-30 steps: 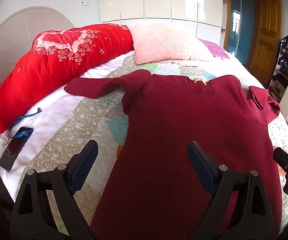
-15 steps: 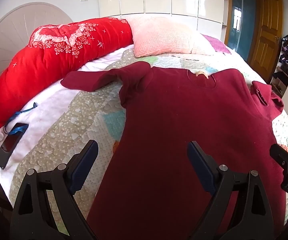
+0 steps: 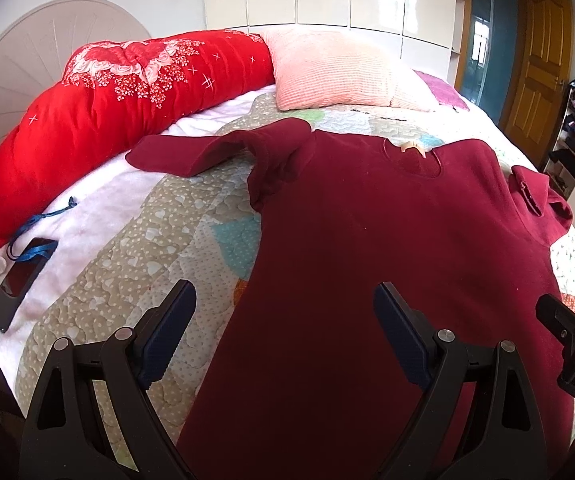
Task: Fold small clothes
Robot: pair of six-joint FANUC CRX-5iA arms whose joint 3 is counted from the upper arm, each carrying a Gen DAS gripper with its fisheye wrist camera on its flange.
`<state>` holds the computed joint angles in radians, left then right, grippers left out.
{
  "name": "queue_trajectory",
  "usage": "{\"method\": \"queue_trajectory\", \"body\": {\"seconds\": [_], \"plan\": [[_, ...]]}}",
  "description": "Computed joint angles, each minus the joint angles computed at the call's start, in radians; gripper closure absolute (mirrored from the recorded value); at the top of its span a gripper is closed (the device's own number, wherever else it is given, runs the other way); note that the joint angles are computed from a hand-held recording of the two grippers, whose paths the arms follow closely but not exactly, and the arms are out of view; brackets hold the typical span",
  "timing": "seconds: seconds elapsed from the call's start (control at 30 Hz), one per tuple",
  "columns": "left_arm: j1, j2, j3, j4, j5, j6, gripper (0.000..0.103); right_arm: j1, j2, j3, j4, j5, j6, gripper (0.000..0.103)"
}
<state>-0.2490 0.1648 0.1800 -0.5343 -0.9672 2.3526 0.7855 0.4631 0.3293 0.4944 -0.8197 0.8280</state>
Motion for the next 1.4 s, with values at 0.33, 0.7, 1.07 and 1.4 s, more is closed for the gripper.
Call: {"method": "queue_trajectory", "body": {"seconds": [0.33,0.7,1.07,1.4], "plan": [[0.011,0.008,-0.001,0.017,0.013,-0.026,0.012,0.001,0.029,0.043,-0.005,-0.026,0.012,0.005],[0.032,0.022,0.003,0.04,0.032,-0.053,0.012,-0.003,0.075,0.118,-0.064,-0.052,0.044,0.005],[0.062,0.057,0.023,0.087,0.049,-0.098,0.012,-0.004,0.151,0.208,-0.057,-0.058,0.054,0.005],[0.187,0.041,-0.004,0.225,0.111,-0.18,0.012,-0.01,0.264,0.388,-0.125,-0.12,0.111,0.005]]}}
